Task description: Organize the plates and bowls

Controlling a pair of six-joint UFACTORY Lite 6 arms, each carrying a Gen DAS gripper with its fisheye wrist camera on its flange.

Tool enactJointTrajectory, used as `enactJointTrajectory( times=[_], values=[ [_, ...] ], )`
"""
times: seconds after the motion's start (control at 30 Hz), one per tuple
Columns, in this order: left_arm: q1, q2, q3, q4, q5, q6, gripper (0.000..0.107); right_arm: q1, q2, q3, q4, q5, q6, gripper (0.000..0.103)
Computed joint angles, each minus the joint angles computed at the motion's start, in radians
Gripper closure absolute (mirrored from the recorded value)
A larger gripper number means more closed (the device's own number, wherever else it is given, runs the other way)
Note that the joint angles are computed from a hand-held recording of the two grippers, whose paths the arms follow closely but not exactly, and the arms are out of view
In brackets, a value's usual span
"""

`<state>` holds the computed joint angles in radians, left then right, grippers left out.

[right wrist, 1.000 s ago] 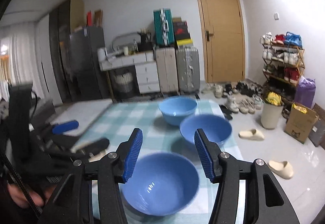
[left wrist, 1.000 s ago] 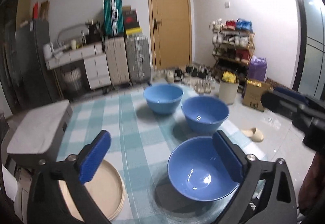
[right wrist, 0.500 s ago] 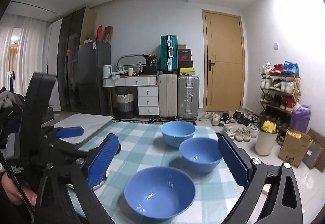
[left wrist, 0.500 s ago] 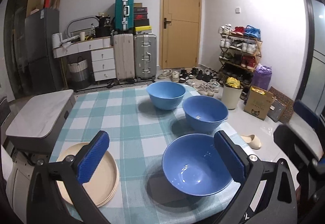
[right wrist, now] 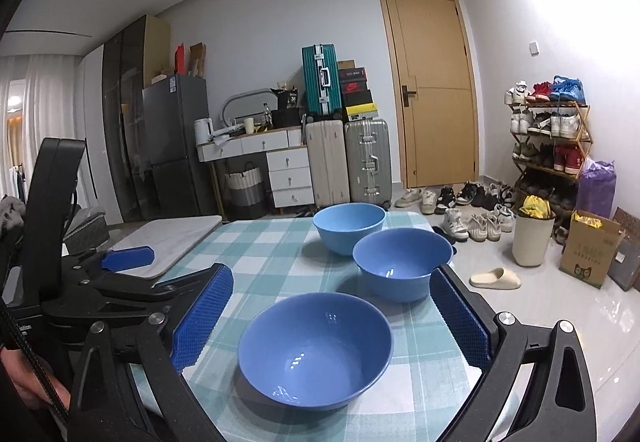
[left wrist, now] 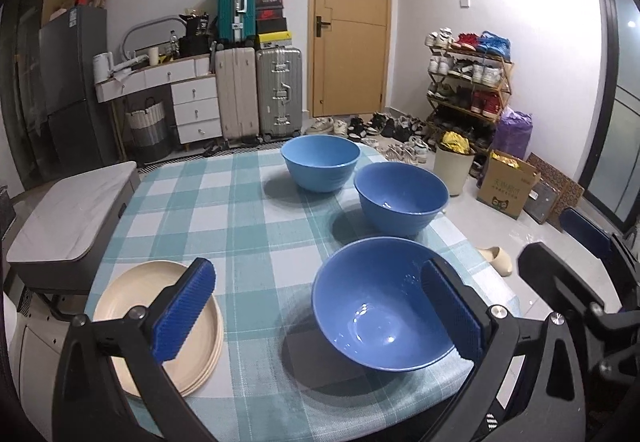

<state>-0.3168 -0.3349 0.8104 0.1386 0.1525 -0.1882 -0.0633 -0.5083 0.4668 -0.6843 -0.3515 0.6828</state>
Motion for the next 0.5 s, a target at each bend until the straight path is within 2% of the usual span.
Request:
enactJointTrajectory(
  times=[0.1, 0.23, 0.4, 0.5],
  values=[
    [-0.015, 0.037, 0.023, 0.141, 0.01, -0.122, 0.004, 0.0, 0.055, 0.038, -0.007, 0.001, 0.025, 0.003],
    [-0.008, 0.067, 0.035, 0.002, 0.012, 0.009, 0.004, -0.022, 0.122, 0.08, -0.045, -0.007, 0.085, 0.003],
    [-0.013, 0.126, 0.064, 0.03, 0.023, -0.018, 0.004, -0.103, 0.209, 0.133, -0.178, -0.076, 0.213, 0.003],
    [-0.014, 0.172, 0.088, 0.035, 0.019, -0.018, 0.004, -0.151, 0.337, 0.223, -0.287, -0.136, 0.337, 0.003]
  ],
)
